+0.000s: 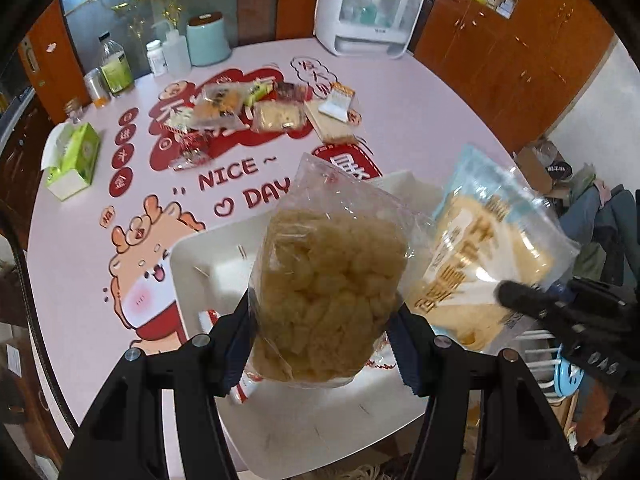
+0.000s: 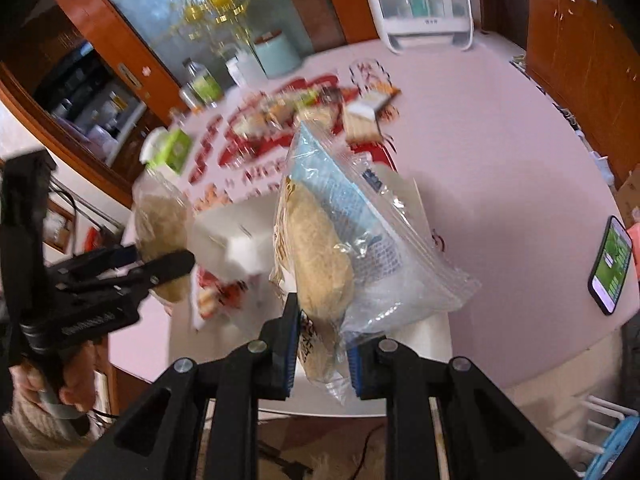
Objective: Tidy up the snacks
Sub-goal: 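Lift both bags and carry them toward the white tray, then lower both bags into the white tray and open both tools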
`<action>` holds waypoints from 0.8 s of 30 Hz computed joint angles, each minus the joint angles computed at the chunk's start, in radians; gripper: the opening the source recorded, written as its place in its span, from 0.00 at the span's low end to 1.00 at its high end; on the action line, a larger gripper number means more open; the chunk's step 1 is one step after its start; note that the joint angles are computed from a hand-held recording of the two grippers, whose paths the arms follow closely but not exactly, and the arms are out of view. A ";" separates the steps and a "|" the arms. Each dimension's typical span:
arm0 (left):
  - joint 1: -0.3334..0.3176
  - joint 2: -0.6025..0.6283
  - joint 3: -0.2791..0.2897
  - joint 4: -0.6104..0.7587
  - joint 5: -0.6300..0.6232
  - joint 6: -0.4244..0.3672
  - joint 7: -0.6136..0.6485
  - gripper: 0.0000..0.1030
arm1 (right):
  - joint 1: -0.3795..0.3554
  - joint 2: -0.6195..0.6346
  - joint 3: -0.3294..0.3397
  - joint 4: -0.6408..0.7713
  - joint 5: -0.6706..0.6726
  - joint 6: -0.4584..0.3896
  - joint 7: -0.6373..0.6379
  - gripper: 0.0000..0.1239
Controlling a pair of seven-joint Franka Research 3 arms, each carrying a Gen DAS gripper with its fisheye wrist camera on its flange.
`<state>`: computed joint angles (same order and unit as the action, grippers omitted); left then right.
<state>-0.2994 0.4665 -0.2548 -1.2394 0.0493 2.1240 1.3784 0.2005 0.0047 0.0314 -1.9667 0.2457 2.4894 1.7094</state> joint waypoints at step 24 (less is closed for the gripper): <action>-0.065 0.133 0.027 0.196 0.068 -0.048 0.011 0.80 | -0.002 0.171 -0.015 0.211 -0.023 -0.084 -0.047 0.34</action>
